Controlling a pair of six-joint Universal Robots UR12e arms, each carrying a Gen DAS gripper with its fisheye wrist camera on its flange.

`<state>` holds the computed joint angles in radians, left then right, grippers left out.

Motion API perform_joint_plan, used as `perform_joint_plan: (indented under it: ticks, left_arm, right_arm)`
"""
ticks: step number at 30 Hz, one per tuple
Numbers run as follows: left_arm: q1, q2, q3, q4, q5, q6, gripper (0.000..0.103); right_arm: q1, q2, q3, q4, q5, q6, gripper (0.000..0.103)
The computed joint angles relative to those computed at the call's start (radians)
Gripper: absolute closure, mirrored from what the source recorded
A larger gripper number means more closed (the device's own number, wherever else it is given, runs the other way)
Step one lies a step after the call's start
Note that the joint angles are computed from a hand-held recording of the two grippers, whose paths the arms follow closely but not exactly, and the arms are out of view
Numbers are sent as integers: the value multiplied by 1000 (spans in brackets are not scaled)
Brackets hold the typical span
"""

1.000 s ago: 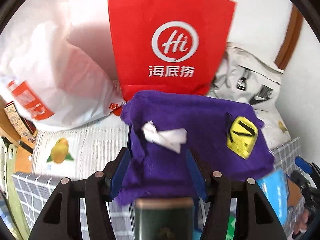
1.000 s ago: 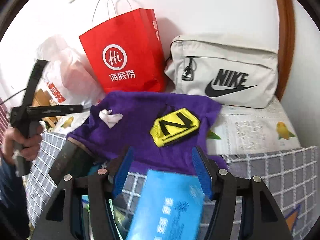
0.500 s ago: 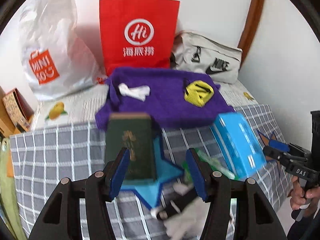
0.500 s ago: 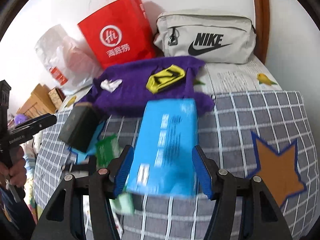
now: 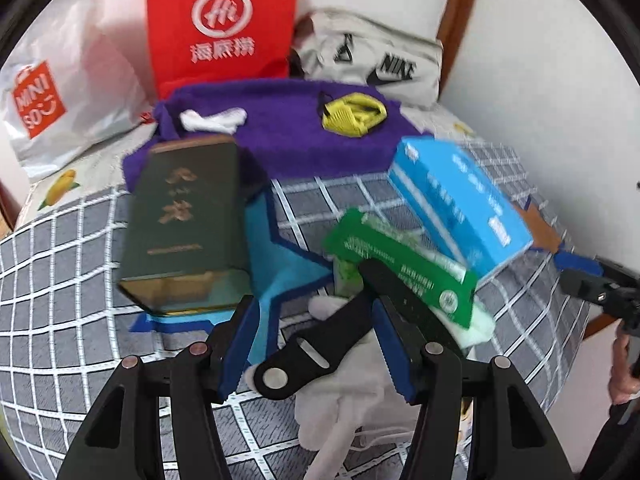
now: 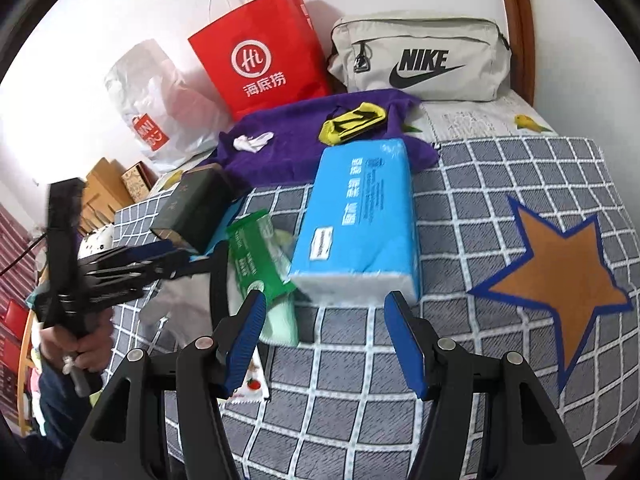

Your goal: Organize soft objects

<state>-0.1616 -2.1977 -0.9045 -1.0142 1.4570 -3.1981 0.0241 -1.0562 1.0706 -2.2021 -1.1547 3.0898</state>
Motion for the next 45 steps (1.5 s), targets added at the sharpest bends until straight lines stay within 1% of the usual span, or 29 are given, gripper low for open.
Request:
perform_joint_plan:
  ticks: [2,5,6,7,8,10,11,13,15,17,20,23,24,25,28,31,36,38,40,43,45]
  left_arm:
    - [-3,-2,-2,-4,-4,23,47]
    - [-10,-2,-6,7,21,60,47]
    - [-10,2,-14,17,17,72,51]
    - [-9,5,-18,19,8,83,59]
    - [-8,9,-22,17,-1,94,62]
    - [-9,22,-38,17,-3,111,69]
    - [-9,30,-48,17,-10,120,71]
    - [-7,43,-61,7,-29,139,72]
    - [-8,51,-71,8,-33,157,72]
    - [-11,47,-66,2,-20,160,72]
    - [-13,32,-43,-14,-15,142,72]
    - [-19,17,-23,-24,5,159,71]
    - [-20,15,-20,-26,7,165,71]
    - [-19,15,-16,-30,5,170,76]
    - [-17,19,-17,-31,3,151,77]
    - [-10,43,-53,4,-5,120,77]
    - [9,79,-111,47,-34,60,77]
    - [13,88,-130,66,-34,48,77]
    - [17,93,-143,67,-49,27,77]
    - [16,103,-166,89,-52,25,77]
    - [19,106,-173,97,-65,18,77]
  right_arm:
    - [-2,-4,9,-4,11,4,42]
    - [-7,-7,21,-18,34,17,42]
    - [-7,-7,23,-24,34,24,42]
    - [-7,-7,25,-31,32,32,42]
    - [-7,-8,27,-34,32,35,42]
    - [-6,-8,27,-27,28,27,42]
    - [-5,-9,28,-26,25,24,42]
    - [-4,-12,34,-32,23,17,42]
    - [-5,-13,37,-39,30,17,42]
    - [-6,-10,35,-33,36,15,42]
    - [-3,-8,34,-25,36,12,42]
    - [0,-9,35,-10,26,-1,42]
    - [2,-11,38,-13,18,-4,42]
    - [3,-12,40,-14,10,-10,42]
    - [4,-16,46,-18,12,-7,42]
    - [8,-20,50,-26,25,-20,42]
    - [28,-20,48,-31,38,-90,42]
    - [37,-11,38,-22,49,-113,42]
    - [46,-1,26,-4,66,-134,42]
    - [59,17,7,28,88,-174,42]
    - [67,27,-5,53,87,-201,44]
